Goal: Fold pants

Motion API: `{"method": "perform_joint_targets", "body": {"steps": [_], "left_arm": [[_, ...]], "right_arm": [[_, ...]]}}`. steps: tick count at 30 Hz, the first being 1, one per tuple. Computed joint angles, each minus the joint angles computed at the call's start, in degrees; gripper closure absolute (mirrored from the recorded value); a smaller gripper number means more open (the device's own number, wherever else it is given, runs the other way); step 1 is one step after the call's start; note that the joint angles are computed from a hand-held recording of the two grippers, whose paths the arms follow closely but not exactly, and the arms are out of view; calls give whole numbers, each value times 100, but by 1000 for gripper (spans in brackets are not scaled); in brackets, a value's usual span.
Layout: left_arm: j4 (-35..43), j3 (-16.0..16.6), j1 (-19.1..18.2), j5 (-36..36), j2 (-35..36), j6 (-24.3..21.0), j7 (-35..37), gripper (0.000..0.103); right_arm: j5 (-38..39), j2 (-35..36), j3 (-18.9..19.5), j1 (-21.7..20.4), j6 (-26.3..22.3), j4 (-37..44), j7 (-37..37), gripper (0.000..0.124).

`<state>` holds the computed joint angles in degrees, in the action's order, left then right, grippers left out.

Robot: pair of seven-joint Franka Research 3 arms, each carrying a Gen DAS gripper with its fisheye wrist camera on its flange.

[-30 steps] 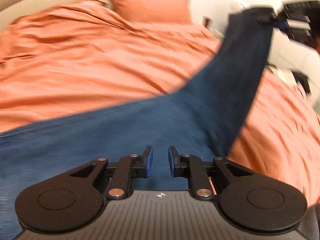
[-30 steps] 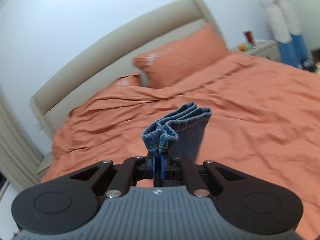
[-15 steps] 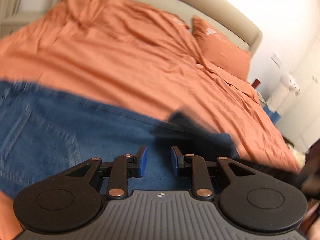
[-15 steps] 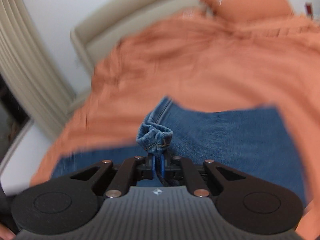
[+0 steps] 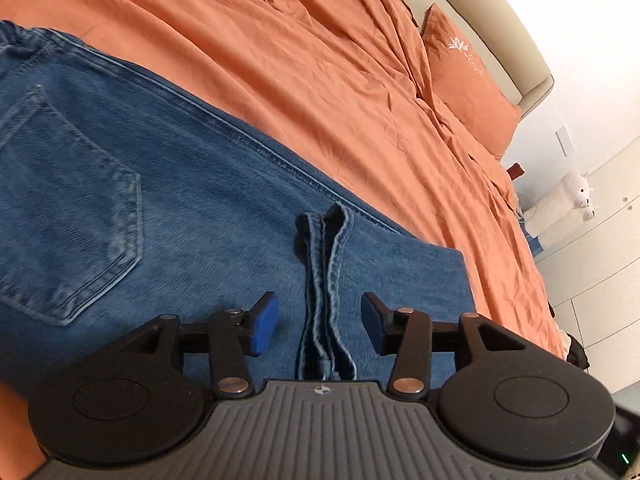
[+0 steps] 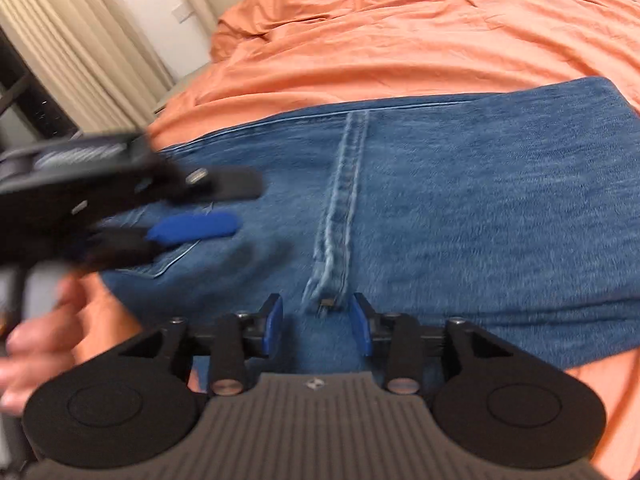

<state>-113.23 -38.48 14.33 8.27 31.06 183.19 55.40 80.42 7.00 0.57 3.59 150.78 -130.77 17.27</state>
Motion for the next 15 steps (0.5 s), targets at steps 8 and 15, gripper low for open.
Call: {"method": "perform_joint_targets", "body": {"steps": [8,15], "left_arm": [[1277,493,-691,-34,1041,-297,61,44],[1462,890,-1111,195,1224,402,347,93]], "right_arm": [[1408,-524,-341,-230,1019,-363,-1614,88],[847,-518,-634,-619,1993,-496,-1009,96]]}}
